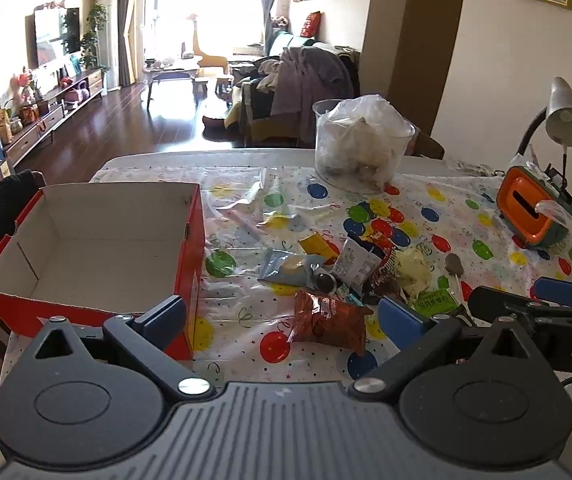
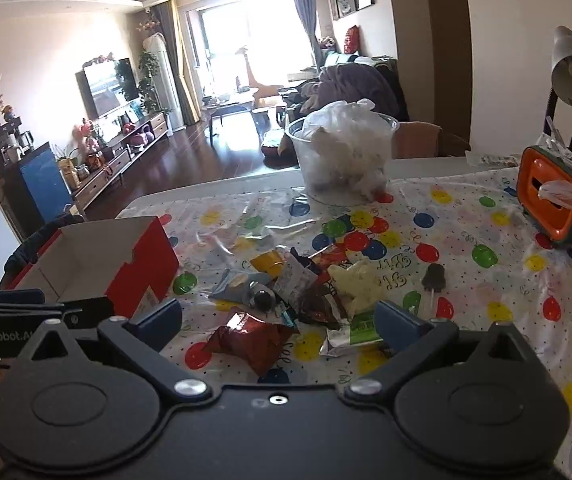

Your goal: Organize snacks

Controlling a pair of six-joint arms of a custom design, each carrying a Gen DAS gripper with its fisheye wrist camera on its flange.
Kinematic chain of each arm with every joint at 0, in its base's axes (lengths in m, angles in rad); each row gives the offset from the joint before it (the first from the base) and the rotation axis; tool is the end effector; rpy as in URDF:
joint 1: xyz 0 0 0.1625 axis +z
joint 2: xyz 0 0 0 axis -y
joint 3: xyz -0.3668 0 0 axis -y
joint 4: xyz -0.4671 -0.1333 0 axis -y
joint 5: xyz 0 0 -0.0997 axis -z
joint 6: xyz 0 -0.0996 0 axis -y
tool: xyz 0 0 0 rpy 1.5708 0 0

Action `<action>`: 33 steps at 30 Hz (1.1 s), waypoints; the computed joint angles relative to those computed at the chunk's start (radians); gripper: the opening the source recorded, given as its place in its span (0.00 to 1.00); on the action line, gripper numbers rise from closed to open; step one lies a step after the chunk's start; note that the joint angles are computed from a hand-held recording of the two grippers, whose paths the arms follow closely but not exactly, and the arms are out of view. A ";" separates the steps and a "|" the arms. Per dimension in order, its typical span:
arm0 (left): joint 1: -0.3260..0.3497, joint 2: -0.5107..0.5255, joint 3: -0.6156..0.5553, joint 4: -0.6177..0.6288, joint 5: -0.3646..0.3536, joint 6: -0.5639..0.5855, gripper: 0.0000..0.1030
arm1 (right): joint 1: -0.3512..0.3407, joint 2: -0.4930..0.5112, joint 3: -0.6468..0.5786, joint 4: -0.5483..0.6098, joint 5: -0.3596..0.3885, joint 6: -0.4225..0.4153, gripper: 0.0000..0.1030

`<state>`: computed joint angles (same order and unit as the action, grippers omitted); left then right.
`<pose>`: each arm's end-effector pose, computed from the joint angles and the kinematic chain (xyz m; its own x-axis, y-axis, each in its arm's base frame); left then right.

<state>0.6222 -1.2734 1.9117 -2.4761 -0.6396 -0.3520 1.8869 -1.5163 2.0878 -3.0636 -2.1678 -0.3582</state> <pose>-0.3588 -0.5197 0.2038 -0.7583 0.1456 -0.6355 0.5565 0.6524 -0.5145 0.2410 -0.4880 0.3057 -0.8006 -0.0438 0.5976 -0.5004 0.5974 -0.6266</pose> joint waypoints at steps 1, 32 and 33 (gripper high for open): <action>-0.002 0.003 0.000 -0.003 0.005 -0.003 1.00 | -0.003 -0.003 -0.001 0.000 0.005 -0.006 1.00; 0.010 0.046 -0.033 -0.007 0.020 0.006 1.00 | -0.032 0.020 -0.037 0.037 0.035 -0.019 1.00; 0.010 0.046 -0.035 -0.006 0.018 0.006 1.00 | -0.032 0.020 -0.037 0.037 0.035 -0.019 1.00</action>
<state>0.6318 -1.2270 1.8771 -2.4816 -0.6214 -0.3462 1.8549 -1.4961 2.0506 -3.0263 -2.1333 -0.3772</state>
